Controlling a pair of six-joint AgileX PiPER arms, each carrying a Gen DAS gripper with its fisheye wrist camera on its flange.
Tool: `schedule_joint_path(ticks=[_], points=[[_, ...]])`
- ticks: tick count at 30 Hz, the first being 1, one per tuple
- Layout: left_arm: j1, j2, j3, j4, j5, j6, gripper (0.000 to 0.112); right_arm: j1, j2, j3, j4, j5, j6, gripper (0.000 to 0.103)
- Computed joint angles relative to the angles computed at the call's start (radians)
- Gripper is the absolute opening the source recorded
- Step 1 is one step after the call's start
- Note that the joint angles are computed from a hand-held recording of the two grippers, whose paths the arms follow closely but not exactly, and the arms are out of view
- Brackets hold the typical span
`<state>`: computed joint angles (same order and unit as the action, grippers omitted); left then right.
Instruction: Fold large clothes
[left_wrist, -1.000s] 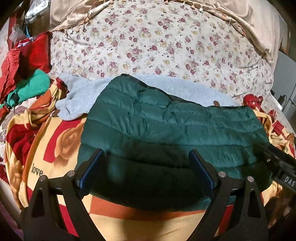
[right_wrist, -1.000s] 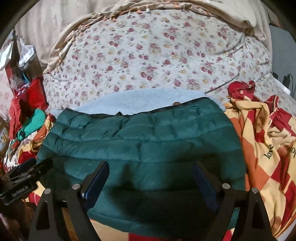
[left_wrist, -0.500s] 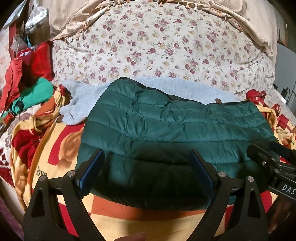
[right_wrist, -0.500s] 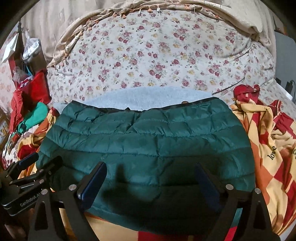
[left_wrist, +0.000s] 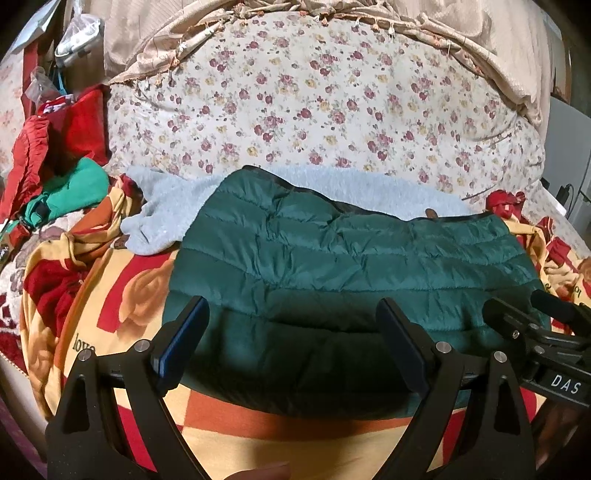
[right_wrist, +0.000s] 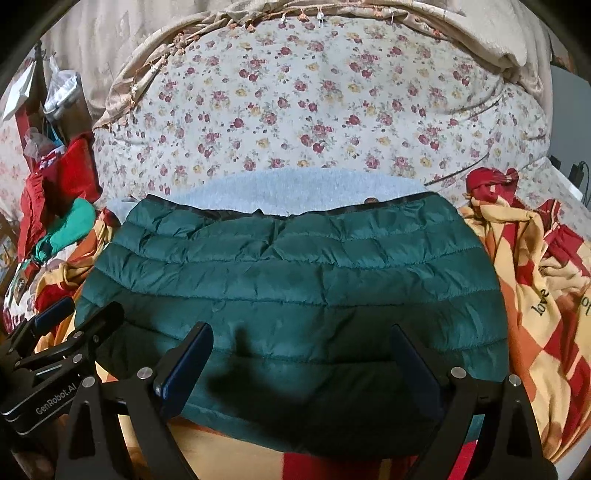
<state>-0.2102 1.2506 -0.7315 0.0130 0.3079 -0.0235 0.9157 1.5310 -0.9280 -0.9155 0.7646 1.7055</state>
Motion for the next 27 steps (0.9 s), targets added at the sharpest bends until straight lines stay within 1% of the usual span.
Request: schedule_joint_path(ticks=[3,6,10,12,15,18,21,27], points=[[0.009,0.009,-0.002,0.004,-0.008,-0.001,0.092,-0.003,0.008,-0.010,-0.002,0.002,-0.003,0.095],[0.006,0.033,-0.010,0.053,-0.016,-0.056,0.092,-0.017,0.018,-0.014,0.006,-0.017,-0.024,0.095],[-0.011,0.070,-0.020,0.170,-0.026,-0.181,0.092,-0.061,0.046,-0.017,0.013,-0.070,-0.046,0.095],[-0.021,0.088,-0.027,0.207,-0.026,-0.218,0.092,-0.078,0.054,-0.014,0.015,-0.098,-0.051,0.095],[-0.038,0.104,-0.033,0.311,-0.028,-0.327,0.092,-0.095,0.062,-0.008,0.006,-0.114,-0.043,0.095],[-0.043,0.118,-0.040,0.329,-0.027,-0.349,0.092,-0.113,0.063,0.001,0.011,-0.136,-0.048,0.095],[-0.056,0.118,-0.034,0.400,-0.032,-0.416,0.092,-0.117,0.057,0.008,0.003,-0.141,-0.042,0.095],[-0.056,0.117,-0.034,0.393,-0.031,-0.408,0.092,-0.116,0.057,0.008,0.011,-0.140,-0.054,0.096]])
